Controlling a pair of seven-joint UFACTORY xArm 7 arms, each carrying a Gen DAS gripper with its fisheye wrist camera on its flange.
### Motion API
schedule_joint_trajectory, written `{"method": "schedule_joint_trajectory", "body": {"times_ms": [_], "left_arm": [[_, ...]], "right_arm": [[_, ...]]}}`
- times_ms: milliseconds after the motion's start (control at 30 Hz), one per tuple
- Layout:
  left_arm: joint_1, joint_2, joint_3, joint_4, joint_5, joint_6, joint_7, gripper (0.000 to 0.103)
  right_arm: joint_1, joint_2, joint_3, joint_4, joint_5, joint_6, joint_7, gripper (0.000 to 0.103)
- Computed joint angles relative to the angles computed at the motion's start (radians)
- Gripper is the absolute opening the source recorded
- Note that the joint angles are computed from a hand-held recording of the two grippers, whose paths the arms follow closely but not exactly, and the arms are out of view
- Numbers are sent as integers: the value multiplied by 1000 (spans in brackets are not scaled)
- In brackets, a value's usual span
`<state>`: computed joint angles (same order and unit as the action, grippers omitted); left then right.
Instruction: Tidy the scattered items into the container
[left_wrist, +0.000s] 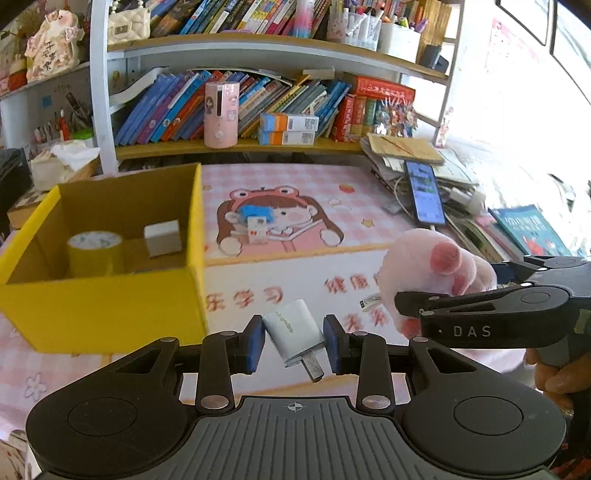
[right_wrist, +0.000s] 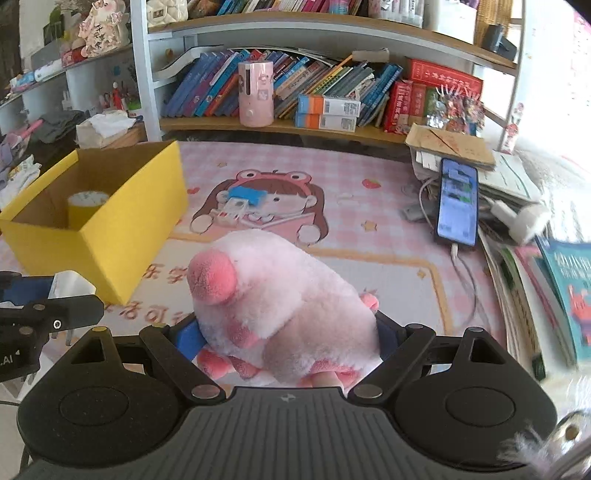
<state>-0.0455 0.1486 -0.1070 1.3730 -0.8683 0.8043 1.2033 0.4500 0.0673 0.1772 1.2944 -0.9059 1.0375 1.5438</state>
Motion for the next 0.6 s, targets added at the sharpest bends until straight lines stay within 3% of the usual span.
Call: {"method": "schedule_joint_trajectory", "body": {"times_ms": [267, 600], "left_arm": [[79, -9, 46, 6, -19, 108, 136, 33], [154, 18, 78, 43, -16, 138, 148, 33]], "right_arm": [[125, 132, 12, 167, 2, 141, 134, 87], [246, 302, -57, 399, 19, 147, 40, 87]]}}
